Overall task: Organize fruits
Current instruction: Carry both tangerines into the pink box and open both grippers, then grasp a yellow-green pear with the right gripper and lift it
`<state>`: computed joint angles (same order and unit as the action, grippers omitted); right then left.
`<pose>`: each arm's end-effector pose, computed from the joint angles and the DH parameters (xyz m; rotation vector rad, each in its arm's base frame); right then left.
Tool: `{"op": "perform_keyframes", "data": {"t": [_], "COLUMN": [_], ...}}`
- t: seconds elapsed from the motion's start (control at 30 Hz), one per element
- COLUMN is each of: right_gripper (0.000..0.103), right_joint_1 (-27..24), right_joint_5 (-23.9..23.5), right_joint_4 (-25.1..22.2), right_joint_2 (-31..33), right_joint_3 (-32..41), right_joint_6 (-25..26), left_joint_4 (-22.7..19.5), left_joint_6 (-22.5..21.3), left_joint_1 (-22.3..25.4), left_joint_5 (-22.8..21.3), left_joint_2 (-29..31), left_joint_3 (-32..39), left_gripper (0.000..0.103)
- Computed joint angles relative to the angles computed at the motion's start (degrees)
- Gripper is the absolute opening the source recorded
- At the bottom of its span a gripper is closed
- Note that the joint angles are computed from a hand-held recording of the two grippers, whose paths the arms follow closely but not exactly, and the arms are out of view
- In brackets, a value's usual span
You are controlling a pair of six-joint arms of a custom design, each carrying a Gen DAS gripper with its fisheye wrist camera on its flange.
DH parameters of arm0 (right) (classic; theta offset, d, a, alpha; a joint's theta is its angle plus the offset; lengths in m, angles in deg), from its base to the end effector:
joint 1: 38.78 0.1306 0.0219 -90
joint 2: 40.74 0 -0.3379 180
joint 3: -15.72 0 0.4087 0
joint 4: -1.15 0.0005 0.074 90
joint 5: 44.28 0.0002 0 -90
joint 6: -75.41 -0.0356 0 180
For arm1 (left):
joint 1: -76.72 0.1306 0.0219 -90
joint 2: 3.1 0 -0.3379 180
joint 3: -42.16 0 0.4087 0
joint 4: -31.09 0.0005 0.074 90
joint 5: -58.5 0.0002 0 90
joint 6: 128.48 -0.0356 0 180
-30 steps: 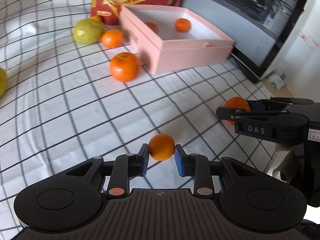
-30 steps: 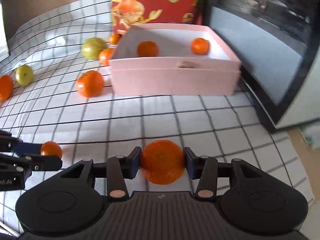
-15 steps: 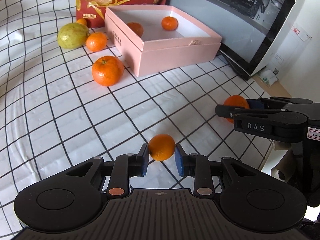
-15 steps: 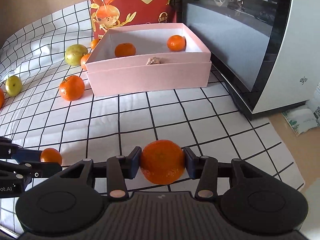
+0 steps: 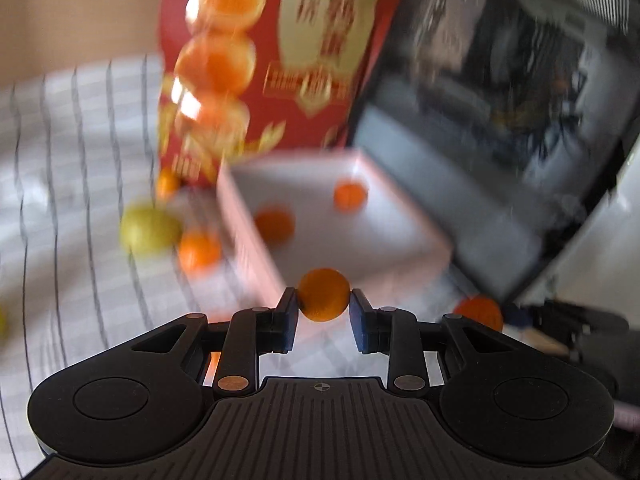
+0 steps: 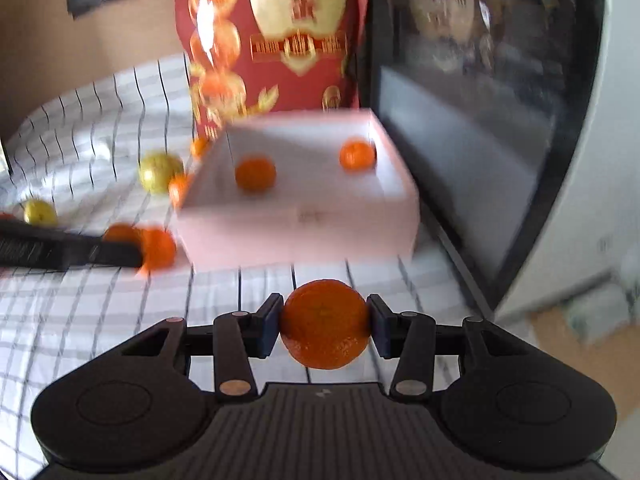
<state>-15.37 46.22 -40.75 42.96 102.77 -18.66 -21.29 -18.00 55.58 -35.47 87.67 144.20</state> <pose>0.4394 0.1893 0.4219 -0.3742 2.2241 0.2485 0.4761 -0.1820 0.4762 -0.0230 2.3041 -0.2974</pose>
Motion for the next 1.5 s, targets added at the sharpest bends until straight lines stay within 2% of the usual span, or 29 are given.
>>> {"op": "perform_keyframes", "data": {"t": [0.07,0.17,0.27,0.4,0.47,0.5,0.6,0.67,0.77,0.83,0.97,1.03,1.13,1.23,1.33,1.43,1.5], "right_gripper": [0.045,0.045,0.045,0.045,0.045,0.045,0.045,0.048,0.061,0.062,0.062,0.062,0.062,0.062,0.067,0.067,0.067], "right_joint_1": [-0.62,-1.58,-2.36,-2.93,-3.01,-3.01,-3.35,-3.55,-3.43,-3.17,-1.95,-1.21,0.48,2.63,5.59,9.29,11.96], "right_joint_5": [-1.02,-2.95,-4.44,-5.19,-5.05,-4.88,-5.44,-5.64,-4.09,-3.21,-1.42,-1.40,-1.93,-3.83,-6.84,-8.93,-10.84], "right_joint_4": [1.20,1.16,-0.71,-5.30,-7.20,-8.19,-12.13,-14.09,-12.59,-12.21,-10.08,-7.92,-5.94,-5.28,-5.47,-6.07,-7.85], "right_joint_2": [1.72,6.35,12.61,20.96,24.31,25.82,29.75,31.61,31.44,31.65,30.09,27.71,24.92,22.80,21.98,23.39,25.46], "right_joint_3": [3.04,9.74,18.00,28.21,31.37,32.61,35.74,37.24,35.92,36.21,34.95,32.34,29.67,28.21,28.01,29.70,32.34], "right_joint_6": [1.39,3.02,4.82,7.48,8.36,8.38,7.48,6.20,5.86,6.94,9.04,10.30,12.42,13.48,14.69,15.33,15.38], "left_joint_4": [0.31,-2.27,-7.85,-16.38,-18.46,-17.91,-13.47,-10.43,-4.85,-1.17,5.00,4.96,2.58,0.99,-2.66,-6.86,-8.50], "left_joint_6": [-2.05,-5.06,-6.49,-7.03,-7.58,-9.04,-14.45,-15.35,-13.29,-12.12,-5.74,-3.52,0.83,6.46,11.66,18.44,21.89], "left_joint_1": [0.60,1.41,1.91,2.95,3.35,3.27,2.31,2.20,2.70,2.95,4.12,4.71,6.55,8.78,10.84,13.60,15.58], "left_joint_5": [-0.06,-0.07,-0.81,1.45,3.53,3.35,-1.06,-0.76,2.45,2.86,2.38,-0.76,-5.67,-7.79,-10.83,-12.02,-11.08], "left_joint_2": [4.21,12.07,21.25,33.90,38.31,39.22,38.47,36.46,30.97,26.78,15.76,10.57,3.54,-5.55,-14.22,-21.57,-26.57], "left_joint_3": [5.66,16.74,30.14,47.66,52.02,51.91,46.69,42.26,33.65,27.97,14.55,9.20,2.22,-7.61,-16.20,-23.12,-27.19], "left_gripper": [0.032,0.032,0.032,0.032,0.033,0.034,0.034,0.034,0.034,0.034,0.034,0.034,0.033,0.034,0.034,0.033,0.033]}}
